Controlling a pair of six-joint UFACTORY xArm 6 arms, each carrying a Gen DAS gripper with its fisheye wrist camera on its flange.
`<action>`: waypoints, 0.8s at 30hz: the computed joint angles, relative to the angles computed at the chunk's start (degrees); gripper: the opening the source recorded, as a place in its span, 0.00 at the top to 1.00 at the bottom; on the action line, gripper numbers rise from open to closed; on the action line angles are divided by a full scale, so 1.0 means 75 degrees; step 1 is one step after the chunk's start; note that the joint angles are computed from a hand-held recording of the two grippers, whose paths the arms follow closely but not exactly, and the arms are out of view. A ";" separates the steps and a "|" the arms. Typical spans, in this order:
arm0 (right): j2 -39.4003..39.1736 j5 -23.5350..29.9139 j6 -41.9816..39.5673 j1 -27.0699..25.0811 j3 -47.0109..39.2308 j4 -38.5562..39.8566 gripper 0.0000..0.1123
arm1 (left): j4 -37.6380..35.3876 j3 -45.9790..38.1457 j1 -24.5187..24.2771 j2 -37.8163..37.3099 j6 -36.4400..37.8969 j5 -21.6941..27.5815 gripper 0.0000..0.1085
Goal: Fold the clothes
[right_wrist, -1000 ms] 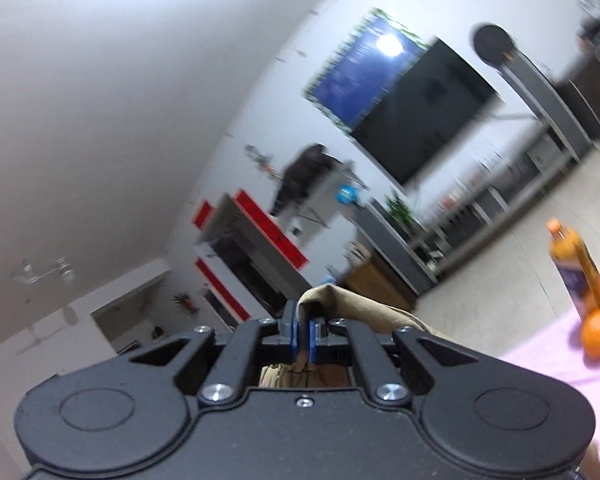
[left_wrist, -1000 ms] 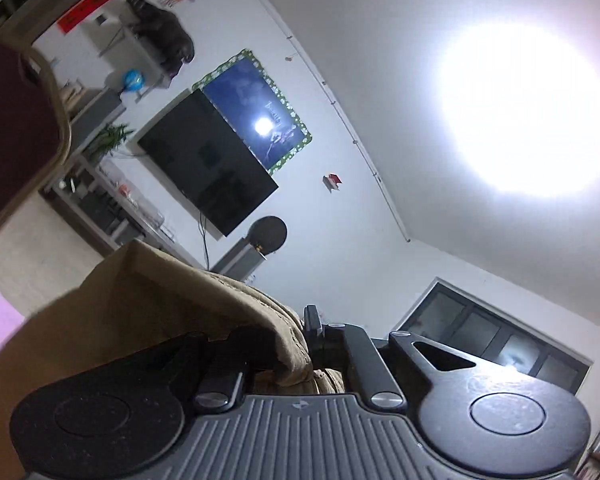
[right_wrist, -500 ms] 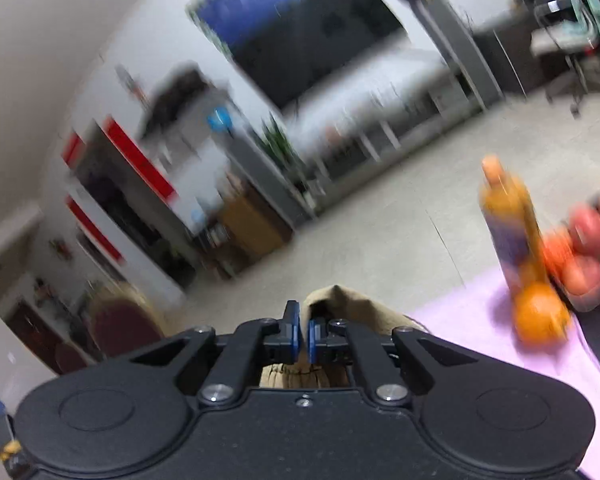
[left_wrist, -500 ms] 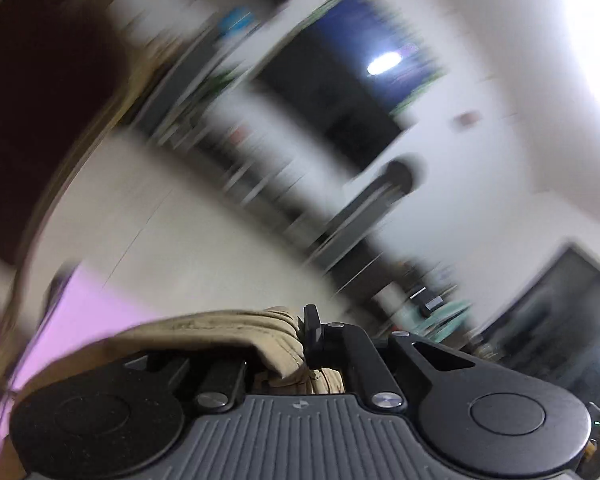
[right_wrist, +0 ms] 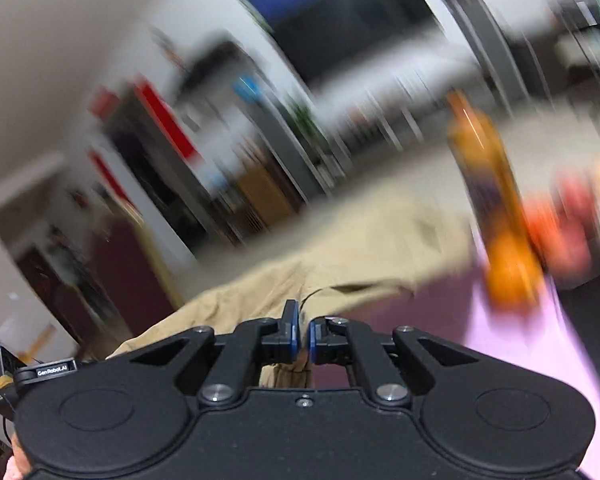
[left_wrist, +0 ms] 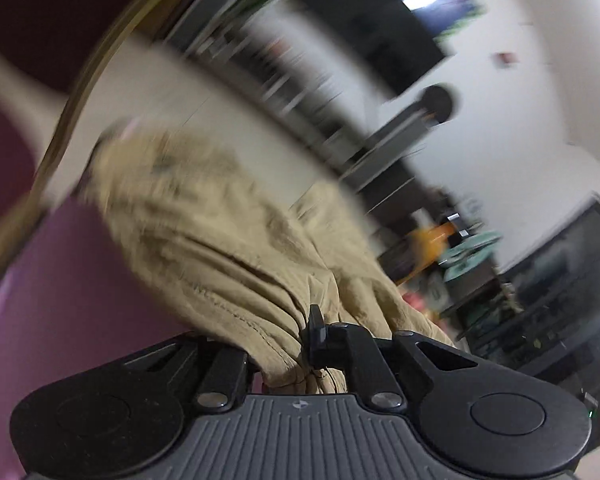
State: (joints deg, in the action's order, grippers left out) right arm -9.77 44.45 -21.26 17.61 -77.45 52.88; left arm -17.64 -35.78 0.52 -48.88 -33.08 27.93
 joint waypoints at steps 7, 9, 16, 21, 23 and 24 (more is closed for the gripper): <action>-0.0957 0.0061 0.1338 0.0159 0.3039 -0.0918 0.95 | -0.0292 0.1787 0.0297 -0.0373 -0.0615 0.0342 0.95; -0.1034 0.0047 0.1453 0.0231 0.3150 -0.1107 0.95 | -0.0143 0.1675 0.0318 -0.0317 -0.0701 0.0364 0.95; -0.1372 -0.0156 0.1717 0.0297 0.2898 -0.1866 0.95 | 0.1009 0.1337 -0.0071 -0.0657 -0.1414 0.0992 0.95; -0.1305 -0.0478 0.1748 0.0453 0.3077 -0.2162 0.95 | 0.1955 0.1309 -0.0561 -0.0699 -0.2249 0.2232 0.89; -0.1088 -0.0436 0.1962 0.0550 0.3029 -0.2663 0.95 | 0.2782 0.1113 -0.0916 -0.0450 -0.2630 0.2783 0.81; -0.0960 -0.0394 0.2090 0.0600 0.2987 -0.2944 0.89 | 0.3218 0.0978 -0.1123 -0.0329 -0.2831 0.3119 0.74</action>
